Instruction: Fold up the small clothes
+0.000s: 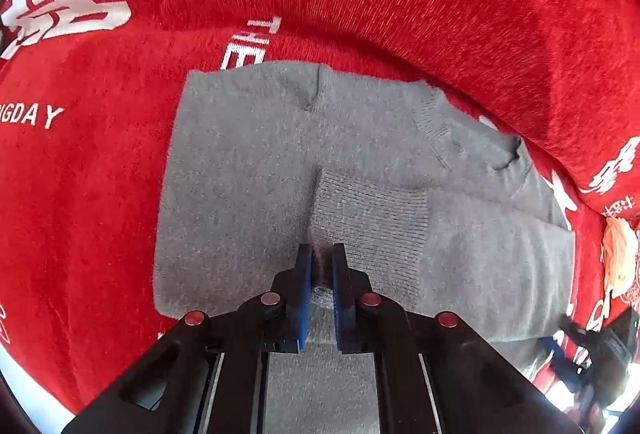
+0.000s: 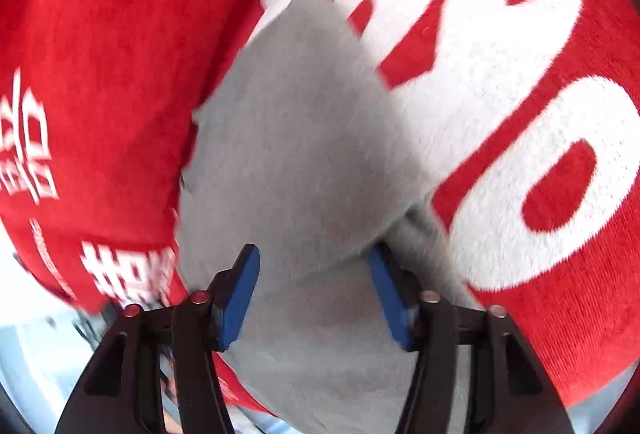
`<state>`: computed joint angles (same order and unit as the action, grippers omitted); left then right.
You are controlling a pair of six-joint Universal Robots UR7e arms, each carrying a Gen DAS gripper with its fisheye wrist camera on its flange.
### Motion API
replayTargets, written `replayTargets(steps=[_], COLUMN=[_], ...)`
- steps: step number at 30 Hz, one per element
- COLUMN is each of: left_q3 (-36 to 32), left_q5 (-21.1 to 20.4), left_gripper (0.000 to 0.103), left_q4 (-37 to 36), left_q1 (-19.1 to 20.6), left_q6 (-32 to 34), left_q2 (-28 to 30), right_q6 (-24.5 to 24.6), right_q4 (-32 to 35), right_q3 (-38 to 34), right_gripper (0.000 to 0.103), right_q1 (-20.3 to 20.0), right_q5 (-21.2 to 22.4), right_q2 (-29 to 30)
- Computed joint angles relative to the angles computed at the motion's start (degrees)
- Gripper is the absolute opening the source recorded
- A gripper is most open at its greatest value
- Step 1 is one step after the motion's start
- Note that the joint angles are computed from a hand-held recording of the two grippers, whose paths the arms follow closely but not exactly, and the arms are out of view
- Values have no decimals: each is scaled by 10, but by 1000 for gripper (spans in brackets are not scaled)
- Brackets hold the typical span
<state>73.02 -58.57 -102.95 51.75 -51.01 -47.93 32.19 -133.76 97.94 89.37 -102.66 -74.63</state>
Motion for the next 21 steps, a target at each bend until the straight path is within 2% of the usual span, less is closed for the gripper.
replayTargets(steps=[4, 6, 10, 12, 14, 16, 17, 18, 19, 21], left_q3=[14, 24, 30, 21, 9, -6, -4, -7, -14, -32], left_q5=[2, 4, 12, 27, 47, 61, 65, 68, 70, 75], left_gripper=[7, 7, 7, 7, 7, 7, 7, 7, 7, 7], left_q4=[10, 20, 35, 60, 79, 98, 99, 99, 97, 91], left_q1=[-9, -13, -20, -26, -31, -35, -36, -37, -37, -37], left_q6=[3, -2, -21, -20, -17, -10, -6, -3, 0, 7], left_q2=[-8, -10, -15, -16, -12, -9, -15, -15, -9, 7], right_q6=[-101, -123, -136, -142, -167, -176, -169, -153, -140, -121], right_q4=[71, 97, 172, 200, 196, 147, 105, 70, 55, 47], right_q3=[-64, -79, -99, -111, -106, -90, -80, -74, -76, -93], right_gripper=[6, 7, 8, 17, 19, 21, 34, 52, 56, 56], right_q1=[10, 12, -10, 1, 11, 17, 15, 9, 2, -21], right_q5=[-49, -70, -41, -53, -54, -51, -48, -50, -51, -34], right_q2=[21, 24, 24, 30, 16, -5, -14, -18, -16, 0])
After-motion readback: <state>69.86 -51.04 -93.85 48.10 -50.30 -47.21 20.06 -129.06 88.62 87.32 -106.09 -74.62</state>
